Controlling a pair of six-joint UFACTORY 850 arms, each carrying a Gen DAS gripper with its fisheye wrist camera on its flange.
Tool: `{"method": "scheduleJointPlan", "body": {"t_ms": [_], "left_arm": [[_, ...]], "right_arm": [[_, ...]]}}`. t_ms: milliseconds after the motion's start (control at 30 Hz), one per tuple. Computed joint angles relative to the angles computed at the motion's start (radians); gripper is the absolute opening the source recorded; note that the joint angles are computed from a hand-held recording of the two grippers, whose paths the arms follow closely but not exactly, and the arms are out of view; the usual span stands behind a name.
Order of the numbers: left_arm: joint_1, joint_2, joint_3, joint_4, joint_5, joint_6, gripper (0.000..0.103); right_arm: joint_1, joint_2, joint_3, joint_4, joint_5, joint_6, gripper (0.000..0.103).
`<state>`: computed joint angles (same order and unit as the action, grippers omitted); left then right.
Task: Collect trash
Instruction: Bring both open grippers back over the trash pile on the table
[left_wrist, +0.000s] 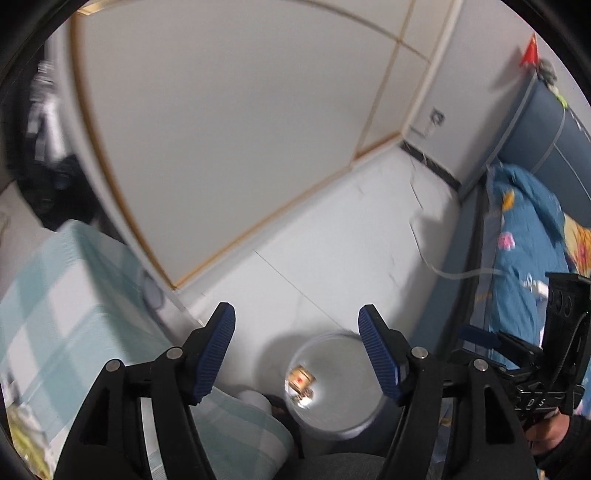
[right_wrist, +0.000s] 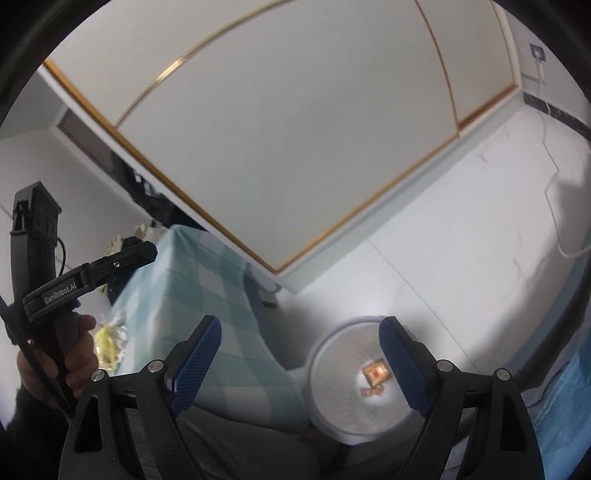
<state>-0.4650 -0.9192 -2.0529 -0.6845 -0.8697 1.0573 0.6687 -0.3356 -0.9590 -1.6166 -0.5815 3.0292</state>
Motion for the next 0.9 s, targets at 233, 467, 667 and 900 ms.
{"method": "scheduleJointPlan", "body": {"t_ms": [233, 467, 667, 900], "left_arm": [[0.068, 0.103, 0.118, -0.144, 0.122, 0.067, 0.072], [0.144, 0.175, 0.198, -0.301, 0.209, 0.112, 0.073], [0.211, 0.217, 0.252, -0.414, 0.278, 0.199, 0.081], [0.301, 0.205, 0.244, -0.593, 0.338, 0.287, 0.081]], "right_arm": [[0.025, -0.01, -0.101, 0.013, -0.083, -0.12, 0.091], [0.041, -0.071, -0.256, -0.032, -0.1, -0.223, 0.092], [0.045, -0.168, -0.444, -0.058, -0.065, -0.381, 0.095], [0.039, -0.328, -0.7, 0.011, 0.042, -0.58, 0.095]]}}
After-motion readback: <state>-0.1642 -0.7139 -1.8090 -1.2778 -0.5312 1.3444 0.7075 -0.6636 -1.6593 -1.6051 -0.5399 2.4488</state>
